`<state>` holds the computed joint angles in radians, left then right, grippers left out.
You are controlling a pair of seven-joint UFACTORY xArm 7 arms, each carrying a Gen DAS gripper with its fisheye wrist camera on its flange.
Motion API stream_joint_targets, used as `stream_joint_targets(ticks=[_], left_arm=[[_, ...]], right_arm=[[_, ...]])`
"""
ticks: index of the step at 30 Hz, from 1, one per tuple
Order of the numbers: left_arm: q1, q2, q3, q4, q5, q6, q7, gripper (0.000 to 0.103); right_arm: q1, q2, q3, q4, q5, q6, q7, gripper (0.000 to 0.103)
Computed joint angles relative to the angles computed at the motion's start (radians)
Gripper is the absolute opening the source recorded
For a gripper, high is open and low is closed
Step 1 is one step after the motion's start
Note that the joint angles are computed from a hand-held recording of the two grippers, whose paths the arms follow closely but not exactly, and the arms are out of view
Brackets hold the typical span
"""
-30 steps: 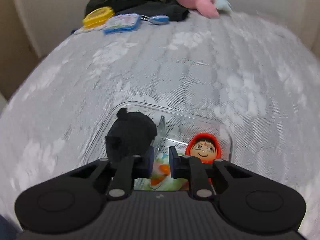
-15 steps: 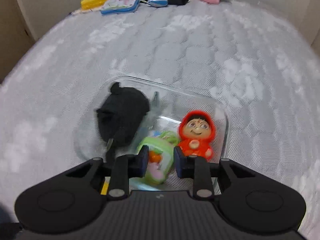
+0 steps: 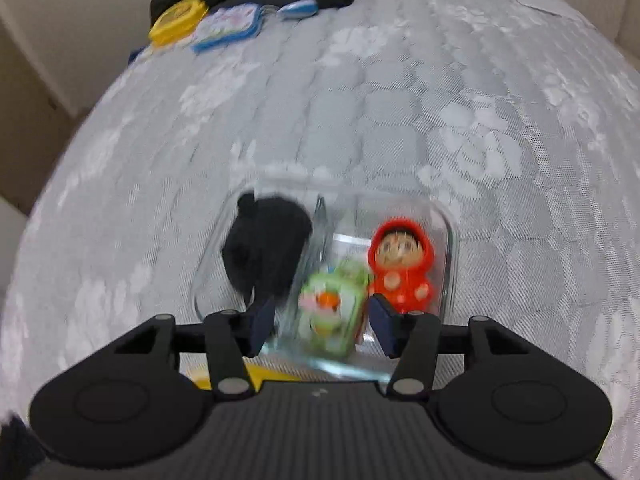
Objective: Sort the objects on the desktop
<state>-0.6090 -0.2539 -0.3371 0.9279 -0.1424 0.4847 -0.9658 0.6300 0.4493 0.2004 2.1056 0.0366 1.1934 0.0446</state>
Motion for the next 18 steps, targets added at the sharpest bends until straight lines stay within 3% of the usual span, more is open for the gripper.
stream_joint_targets(ticks=[2, 3, 4, 9, 11, 13, 14, 18], left_arm=[[0.000, -0.001, 0.000, -0.001, 0.000, 0.001, 0.000, 0.103], [-0.001, -0.002, 0.000, -0.003, -0.001, 0.000, 0.000, 0.103], [-0.002, -0.005, 0.001, -0.005, -0.004, -0.002, 0.000, 0.103], [-0.004, -0.005, 0.004, -0.008, -0.012, -0.008, 0.006, 0.103], [-0.005, -0.003, 0.004, -0.006, -0.012, -0.007, 0.011, 0.103], [-0.005, -0.007, 0.005, -0.012, -0.017, -0.013, 0.011, 0.103], [-0.006, -0.010, 0.006, -0.016, -0.021, -0.018, 0.009, 0.103], [-0.004, -0.008, 0.004, -0.014, -0.017, -0.015, 0.009, 0.103]], right_arm=[[0.013, -0.021, -0.007, -0.065, -0.028, -0.038, 0.012, 0.048], [0.019, -0.016, -0.010, -0.075, -0.040, -0.049, 0.026, 0.040], [0.024, -0.010, -0.012, -0.083, -0.052, -0.058, 0.041, 0.017], [0.053, -0.011, -0.026, -0.119, -0.166, -0.265, 0.043, 0.017], [0.052, 0.060, -0.022, 0.002, -0.155, -0.225, 0.030, 0.017], [0.060, 0.156, -0.032, 0.170, -0.128, -0.108, 0.036, 0.030], [0.063, 0.171, -0.046, 0.195, -0.120, -0.098, 0.065, 0.032], [0.023, 0.064, -0.050, 0.018, -0.067, -0.253, 0.147, 0.034]])
